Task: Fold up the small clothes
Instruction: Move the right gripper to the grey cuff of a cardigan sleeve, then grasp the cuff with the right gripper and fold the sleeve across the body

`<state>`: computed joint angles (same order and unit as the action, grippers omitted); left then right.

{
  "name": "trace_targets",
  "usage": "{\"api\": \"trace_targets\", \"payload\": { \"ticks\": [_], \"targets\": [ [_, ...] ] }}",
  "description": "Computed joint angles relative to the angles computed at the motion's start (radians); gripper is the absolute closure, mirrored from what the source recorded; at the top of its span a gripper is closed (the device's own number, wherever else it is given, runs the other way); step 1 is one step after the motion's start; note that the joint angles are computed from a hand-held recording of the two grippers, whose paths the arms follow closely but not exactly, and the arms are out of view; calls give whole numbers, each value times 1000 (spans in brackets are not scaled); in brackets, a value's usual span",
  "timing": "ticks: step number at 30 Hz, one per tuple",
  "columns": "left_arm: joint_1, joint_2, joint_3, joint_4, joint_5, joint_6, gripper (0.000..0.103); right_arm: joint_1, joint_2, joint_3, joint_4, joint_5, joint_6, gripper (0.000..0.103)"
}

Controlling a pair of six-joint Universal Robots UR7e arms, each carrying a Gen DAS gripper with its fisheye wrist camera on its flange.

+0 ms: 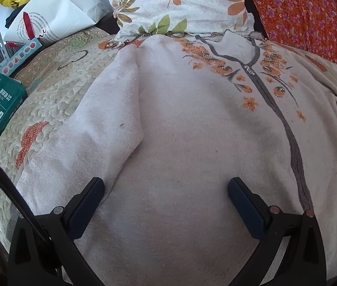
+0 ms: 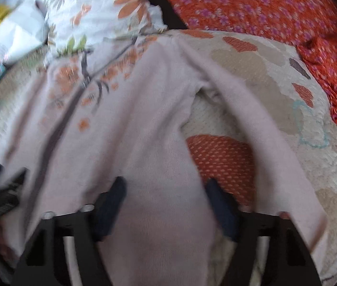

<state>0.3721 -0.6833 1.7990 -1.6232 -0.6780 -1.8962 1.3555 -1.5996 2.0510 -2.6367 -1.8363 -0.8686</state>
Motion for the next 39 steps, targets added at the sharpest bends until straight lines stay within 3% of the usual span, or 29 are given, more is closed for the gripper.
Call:
{"api": "trace_targets", "payload": {
  "ticks": [3, 5, 6, 8, 10, 12, 14, 17, 18, 20, 22, 26, 28, 30, 32, 34, 37, 39],
  "targets": [
    [-4, -1, 8, -7, 8, 1, 0, -26, -87, -62, 69, 85, 43, 33],
    [-5, -3, 13, -15, 9, 6, 0, -26, -109, -120, 102, 28, 73, 28],
    [-4, -4, 12, -16, 7, 7, 0, -17, -108, -156, 145, -44, 90, 28],
    [-2, -3, 8, -14, 3, 9, 0, -34, -120, -166, 131, -126, 56, 28],
    [-2, -2, 6, -13, 0, 6, 0, -95, -146, -136, 73, -109, 2, 28],
    [-2, 1, 2, -5, -1, -1, 0, -163, -178, -115, 53, -41, -29, 28],
    [-3, 5, -2, 4, 2, -9, 0, -188, -183, -122, 113, -26, -3, 28],
    [-7, 8, 1, 8, 8, -19, 0, -172, -142, -131, 178, -92, 65, 29],
    [-8, 8, 3, 7, 9, -20, 0, -162, -119, -128, 173, -136, 77, 33],
    [-11, 7, 8, 3, 11, -20, 0, -171, -96, -132, 189, -159, 74, 96],
    [-13, 6, 10, 1, 13, -20, 0, -179, -91, -174, 266, -135, 88, 98],
    [-14, 8, 7, 8, 9, -25, 0, -175, -85, -263, 202, -80, 115, 98],
    [-14, 11, 1, 20, 7, -33, 0, -166, -47, -318, 102, -91, 137, 98],
    [-15, 13, -1, 25, 8, -35, 0, -141, 26, -361, -79, -169, 94, 97],
    [-15, 9, 4, 17, 9, -32, 0, -127, 82, -396, -164, -244, 78, 87],
    [-15, 6, 8, 10, 11, -26, 0, -111, 114, -406, -201, -318, 90, 84],
    [-15, 7, 7, 13, 11, -28, 0, -112, 52, -324, -199, -243, 97, 68],
    [-15, 6, 7, 17, 8, -32, 0, -111, -13, -262, -88, -172, 123, 65]
  ]
}}
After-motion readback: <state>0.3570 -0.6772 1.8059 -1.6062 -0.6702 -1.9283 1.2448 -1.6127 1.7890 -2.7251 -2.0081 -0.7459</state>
